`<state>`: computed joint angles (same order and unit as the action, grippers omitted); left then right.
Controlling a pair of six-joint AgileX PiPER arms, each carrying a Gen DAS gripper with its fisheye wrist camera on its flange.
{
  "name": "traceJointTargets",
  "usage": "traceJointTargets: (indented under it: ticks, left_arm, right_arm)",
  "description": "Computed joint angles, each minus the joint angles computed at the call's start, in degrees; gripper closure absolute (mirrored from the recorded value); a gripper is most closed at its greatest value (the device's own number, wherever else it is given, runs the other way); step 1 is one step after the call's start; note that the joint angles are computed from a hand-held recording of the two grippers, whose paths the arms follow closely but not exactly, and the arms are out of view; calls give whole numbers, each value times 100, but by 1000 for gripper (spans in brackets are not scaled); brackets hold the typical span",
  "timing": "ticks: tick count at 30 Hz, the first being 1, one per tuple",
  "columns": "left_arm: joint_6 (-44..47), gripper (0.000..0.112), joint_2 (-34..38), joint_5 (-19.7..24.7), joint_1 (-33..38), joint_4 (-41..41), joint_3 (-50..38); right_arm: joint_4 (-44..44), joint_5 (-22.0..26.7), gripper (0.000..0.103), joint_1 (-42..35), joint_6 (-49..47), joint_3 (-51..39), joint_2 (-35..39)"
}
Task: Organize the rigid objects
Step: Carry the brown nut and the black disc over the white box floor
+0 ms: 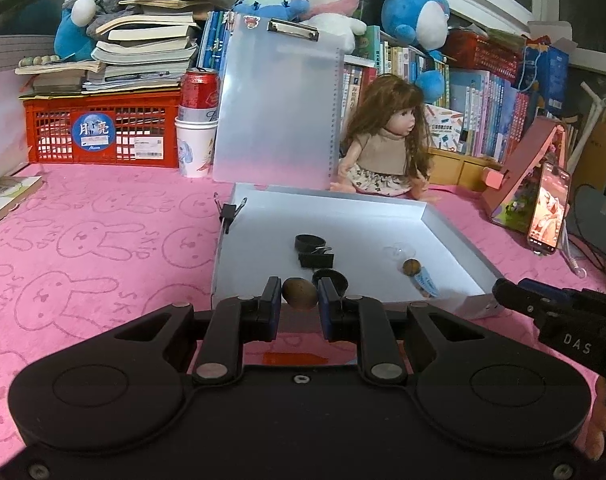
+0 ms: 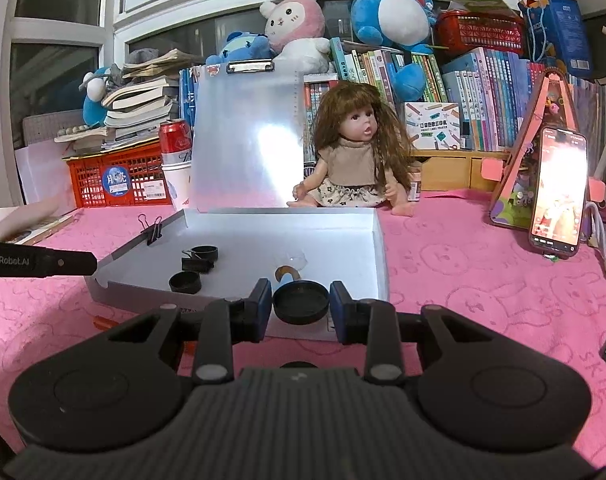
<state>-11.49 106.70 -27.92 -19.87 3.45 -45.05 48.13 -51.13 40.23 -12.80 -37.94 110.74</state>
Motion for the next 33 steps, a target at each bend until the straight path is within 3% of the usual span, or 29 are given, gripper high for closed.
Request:
traceJointTargets:
  ticks: [20,33]
  left_arm:
    - [-389,93,183,360,-48,464,-602]
    - [-1613,93,629,962,7,1498,-1487]
  right_arm:
    - [-83,216,67,-162,-45,-187,-32]
    - [-423,750,67,-572,171,-615,82]
